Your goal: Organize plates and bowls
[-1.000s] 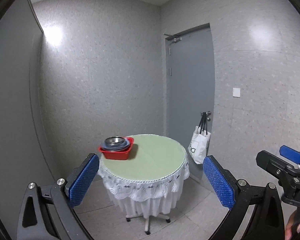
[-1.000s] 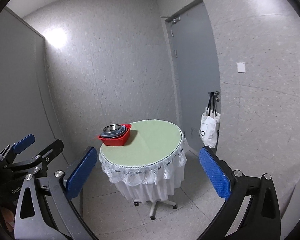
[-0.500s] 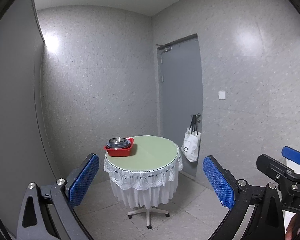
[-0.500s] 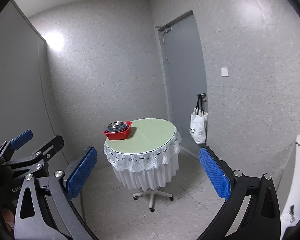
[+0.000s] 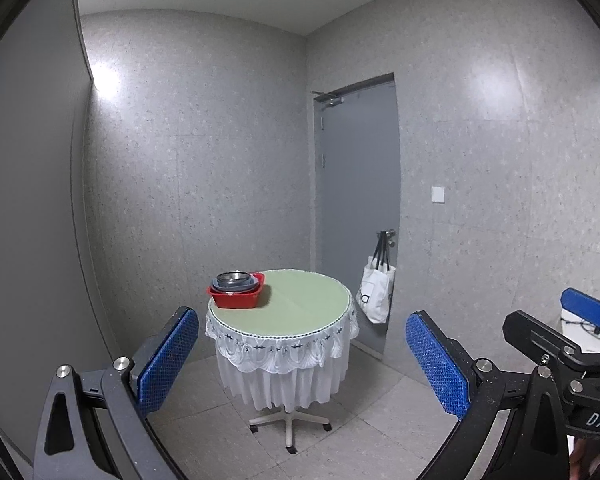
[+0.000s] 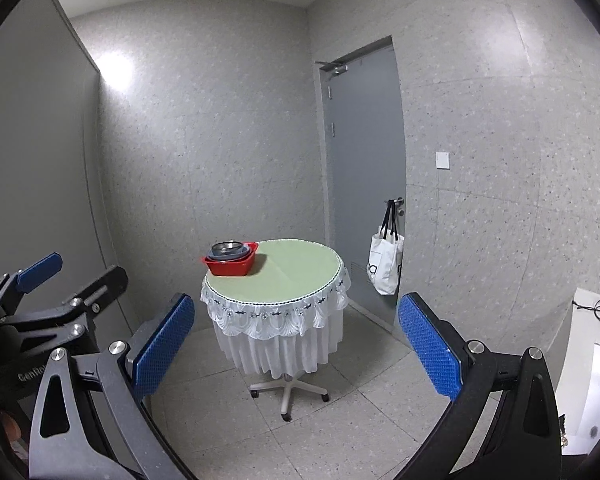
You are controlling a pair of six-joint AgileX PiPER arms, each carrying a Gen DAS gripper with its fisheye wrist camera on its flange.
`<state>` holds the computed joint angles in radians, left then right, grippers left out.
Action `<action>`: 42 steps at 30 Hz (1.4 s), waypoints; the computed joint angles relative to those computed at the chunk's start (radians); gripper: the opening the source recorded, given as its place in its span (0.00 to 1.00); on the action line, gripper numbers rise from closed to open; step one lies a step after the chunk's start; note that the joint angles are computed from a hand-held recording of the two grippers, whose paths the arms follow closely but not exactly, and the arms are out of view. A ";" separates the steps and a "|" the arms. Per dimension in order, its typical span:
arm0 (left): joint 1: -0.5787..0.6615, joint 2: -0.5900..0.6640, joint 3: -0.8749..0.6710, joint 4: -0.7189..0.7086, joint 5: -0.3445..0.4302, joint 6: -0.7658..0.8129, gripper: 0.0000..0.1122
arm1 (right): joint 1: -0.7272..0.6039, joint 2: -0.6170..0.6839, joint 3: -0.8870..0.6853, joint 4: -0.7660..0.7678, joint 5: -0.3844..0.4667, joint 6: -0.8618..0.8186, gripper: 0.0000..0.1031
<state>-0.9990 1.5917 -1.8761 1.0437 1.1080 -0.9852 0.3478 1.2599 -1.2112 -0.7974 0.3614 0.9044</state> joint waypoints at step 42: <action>0.130 0.161 -0.232 -0.126 -0.070 0.155 0.91 | -0.041 0.036 -0.019 0.083 -0.031 -0.082 1.00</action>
<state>-0.8689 1.7530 -2.1078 0.9175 1.0379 -0.8303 0.3069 1.2954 -1.2304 -0.7140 0.3304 0.8225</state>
